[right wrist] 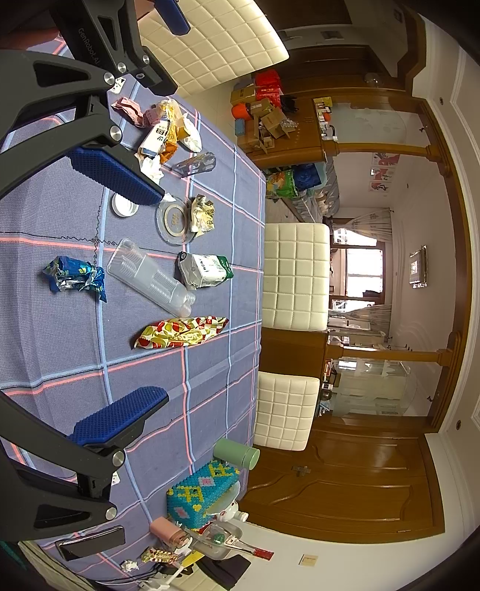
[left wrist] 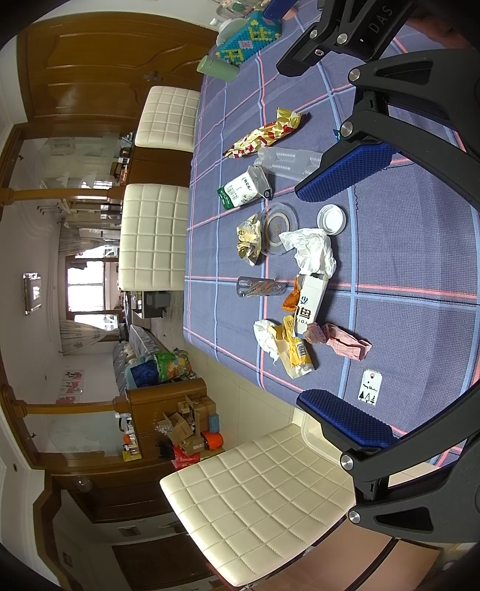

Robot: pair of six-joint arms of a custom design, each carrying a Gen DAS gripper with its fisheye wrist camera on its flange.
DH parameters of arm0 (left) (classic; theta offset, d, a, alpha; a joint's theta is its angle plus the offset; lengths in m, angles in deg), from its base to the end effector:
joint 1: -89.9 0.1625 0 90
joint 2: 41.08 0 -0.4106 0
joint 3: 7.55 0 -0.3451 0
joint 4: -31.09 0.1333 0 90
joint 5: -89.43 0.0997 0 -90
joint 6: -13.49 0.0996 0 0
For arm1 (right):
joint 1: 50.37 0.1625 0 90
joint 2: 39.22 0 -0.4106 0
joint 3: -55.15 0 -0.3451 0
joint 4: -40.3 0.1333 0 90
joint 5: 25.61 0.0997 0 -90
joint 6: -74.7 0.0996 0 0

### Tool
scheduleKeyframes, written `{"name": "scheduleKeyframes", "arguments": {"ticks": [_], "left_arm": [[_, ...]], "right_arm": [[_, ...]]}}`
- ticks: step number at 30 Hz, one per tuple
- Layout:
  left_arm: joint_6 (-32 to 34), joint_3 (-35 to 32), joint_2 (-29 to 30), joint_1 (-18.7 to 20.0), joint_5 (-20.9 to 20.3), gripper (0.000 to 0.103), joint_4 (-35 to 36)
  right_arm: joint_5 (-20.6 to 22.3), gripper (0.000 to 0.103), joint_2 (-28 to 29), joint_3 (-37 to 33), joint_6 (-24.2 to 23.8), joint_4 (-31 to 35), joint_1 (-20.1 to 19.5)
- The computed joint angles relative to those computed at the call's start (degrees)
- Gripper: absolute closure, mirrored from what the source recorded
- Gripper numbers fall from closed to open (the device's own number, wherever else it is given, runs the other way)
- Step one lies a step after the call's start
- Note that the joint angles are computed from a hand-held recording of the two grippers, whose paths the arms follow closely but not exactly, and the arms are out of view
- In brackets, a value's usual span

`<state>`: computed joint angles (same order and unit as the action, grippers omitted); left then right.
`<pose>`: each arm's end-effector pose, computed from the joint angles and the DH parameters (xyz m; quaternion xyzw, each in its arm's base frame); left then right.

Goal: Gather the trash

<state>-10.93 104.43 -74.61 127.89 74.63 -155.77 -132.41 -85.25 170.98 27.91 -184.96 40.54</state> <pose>-0.2638 -0.4973 0.0585 0.0917 0.7828 -0.4722 0.3948 0.1130 -0.5307 0.1852 0.2643 -0.7931 0.4447 0.3216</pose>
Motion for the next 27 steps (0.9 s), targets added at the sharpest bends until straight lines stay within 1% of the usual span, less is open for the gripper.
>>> {"name": "scheduleKeyframes", "arguments": {"ticks": [3,7,8,9,10,11,12,14,15,16,20,22,24,26,27], "left_arm": [[-0.01,-0.01,0.01,0.01,0.01,0.003,0.0],[-0.52,0.05,-0.13,0.05,-0.1,0.003,0.47],[-0.8,0.1,-0.14,0.08,-0.06,0.003,0.58],[-1.47,0.22,0.74,0.01,0.07,0.003,0.01],[0.16,-0.38,1.57,0.71,0.03,0.003,-2.16],[0.15,-0.49,1.86,1.0,-0.18,0.003,-2.42],[-1.56,-0.42,1.81,1.0,-0.48,0.003,-0.62],[-2.34,-0.58,1.37,1.78,-1.21,0.003,1.02],[-3.23,-0.67,1.42,2.26,-1.57,0.003,2.11],[-2.58,-1.13,1.58,3.22,-2.13,0.003,1.97],[-5.51,-1.93,0.96,5.13,-3.35,0.003,6.48],[-6.67,-2.73,0.9,6.35,-4.62,0.003,9.09],[-6.29,-3.55,1.16,7.45,-5.51,0.003,10.11],[-6.49,-4.14,1.56,8.44,-5.43,0.003,10.65],[-6.53,-3.93,1.7,8.94,-4.97,0.003,9.03]], "right_arm": [[-0.01,0.007,-0.16,-0.15,0.04,0.33,0.01],[0.07,0.007,1.2,-0.39,0.21,-0.2,-0.38],[-0.23,0.007,1.27,-0.97,0.43,0.57,-0.28],[-0.42,0.007,1.31,-1.15,0.46,0.74,-0.28],[-0.72,0.007,1.48,-1.45,0.55,0.94,-0.3],[-1.03,0.007,1.89,-1.77,0.63,1.03,-0.41],[-1.43,0.007,1.96,-2.23,0.91,1.87,-0.44],[-2.3,0.007,2.4,-3.18,1.58,3.62,-0.55],[-2.58,0.007,2.51,-3.85,1.8,4.75,-0.76],[-3.02,0.007,2.78,-4.46,1.93,5.72,-0.9],[-4.36,0.007,4.29,-7.0,2.01,8.69,-1.75],[-5.14,0.007,5.06,-8.52,2.45,10.94,-2.38],[-5.6,0.007,5.45,-9.89,3.35,13.87,-3.0],[-6.51,0.007,5.82,-11.42,4.73,17.8,-3.52],[-6.47,0.007,5.95,-11.97,5.39,19.53,-3.79]]}}
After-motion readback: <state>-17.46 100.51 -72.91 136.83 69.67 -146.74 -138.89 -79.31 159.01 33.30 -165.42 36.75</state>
